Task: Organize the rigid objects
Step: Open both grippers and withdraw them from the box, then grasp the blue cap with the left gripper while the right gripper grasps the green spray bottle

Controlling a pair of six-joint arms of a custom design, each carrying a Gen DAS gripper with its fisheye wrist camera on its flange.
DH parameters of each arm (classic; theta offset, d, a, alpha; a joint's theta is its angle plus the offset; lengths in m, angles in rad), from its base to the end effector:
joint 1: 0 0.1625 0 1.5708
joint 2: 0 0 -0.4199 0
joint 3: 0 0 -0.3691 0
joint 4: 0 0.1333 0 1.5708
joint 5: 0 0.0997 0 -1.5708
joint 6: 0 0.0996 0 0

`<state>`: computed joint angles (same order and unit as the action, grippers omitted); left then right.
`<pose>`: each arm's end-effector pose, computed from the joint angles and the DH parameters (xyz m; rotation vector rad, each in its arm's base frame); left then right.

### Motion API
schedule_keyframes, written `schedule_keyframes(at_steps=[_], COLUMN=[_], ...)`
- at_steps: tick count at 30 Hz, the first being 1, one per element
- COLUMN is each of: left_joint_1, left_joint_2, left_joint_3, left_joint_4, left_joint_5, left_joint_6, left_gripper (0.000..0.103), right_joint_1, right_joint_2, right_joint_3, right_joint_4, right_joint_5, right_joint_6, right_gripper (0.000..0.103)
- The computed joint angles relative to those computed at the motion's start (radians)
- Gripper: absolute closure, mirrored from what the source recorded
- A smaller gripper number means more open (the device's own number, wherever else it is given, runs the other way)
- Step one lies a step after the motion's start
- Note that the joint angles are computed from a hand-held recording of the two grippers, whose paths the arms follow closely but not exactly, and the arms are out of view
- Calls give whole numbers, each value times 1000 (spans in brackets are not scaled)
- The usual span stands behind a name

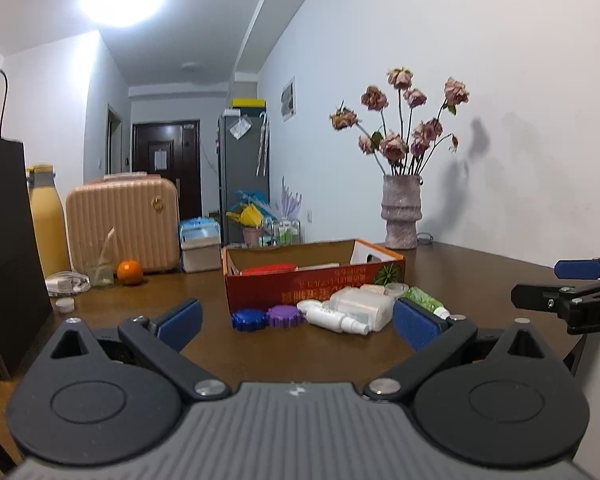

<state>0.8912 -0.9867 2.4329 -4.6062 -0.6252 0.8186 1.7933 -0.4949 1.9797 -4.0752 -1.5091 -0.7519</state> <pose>-0.0433 -0.3942 0.2473 0.4809 1.7459 -1.5749 0.2548 -0.4941 0.0271 1.2455 -2.2559 1.4112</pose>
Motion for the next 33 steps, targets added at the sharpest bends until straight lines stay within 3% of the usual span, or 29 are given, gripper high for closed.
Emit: schedule_keyframes(at_steps=[8,11,14,20,23,25,27,29,33], left_joint_1=[84,139,189,296,354,389,425,445,479], left_joint_2=[-3,-6,6,20,46,52,60,87,79], left_joint_3=[-68,-110,-183,-351,-491,-573,-650,-715,-761], left_joint_4=[136,212,317,455,599,752,888,922,1041], left_joint_5=[30,6,30,-90,-90,-78,-87,-70,-130], left_joint_6=[-82,-131,-176,-117,-93,-145,-192,-173,-216], left_gripper=[0,0,0,6,16,26,27,29,29], right_joint_1=[-12,-10,-9,-5,0,5,6,7,8], right_joint_2=[23,39,57,94,128,159,189,215,263], right_joint_3=[-65,-113,-173,-350,-459,-544,-623,-686,-788], right_joint_4=[93,142,201,373,457,523,591,642,719], right_joint_5=[-30,-73,-118,-147,-166,-190,-206,-217,-251], right_joint_6=[25,49,69,39,20,17,27,29,17], right_gripper=[5,8,14,25,27,28,29,29,30])
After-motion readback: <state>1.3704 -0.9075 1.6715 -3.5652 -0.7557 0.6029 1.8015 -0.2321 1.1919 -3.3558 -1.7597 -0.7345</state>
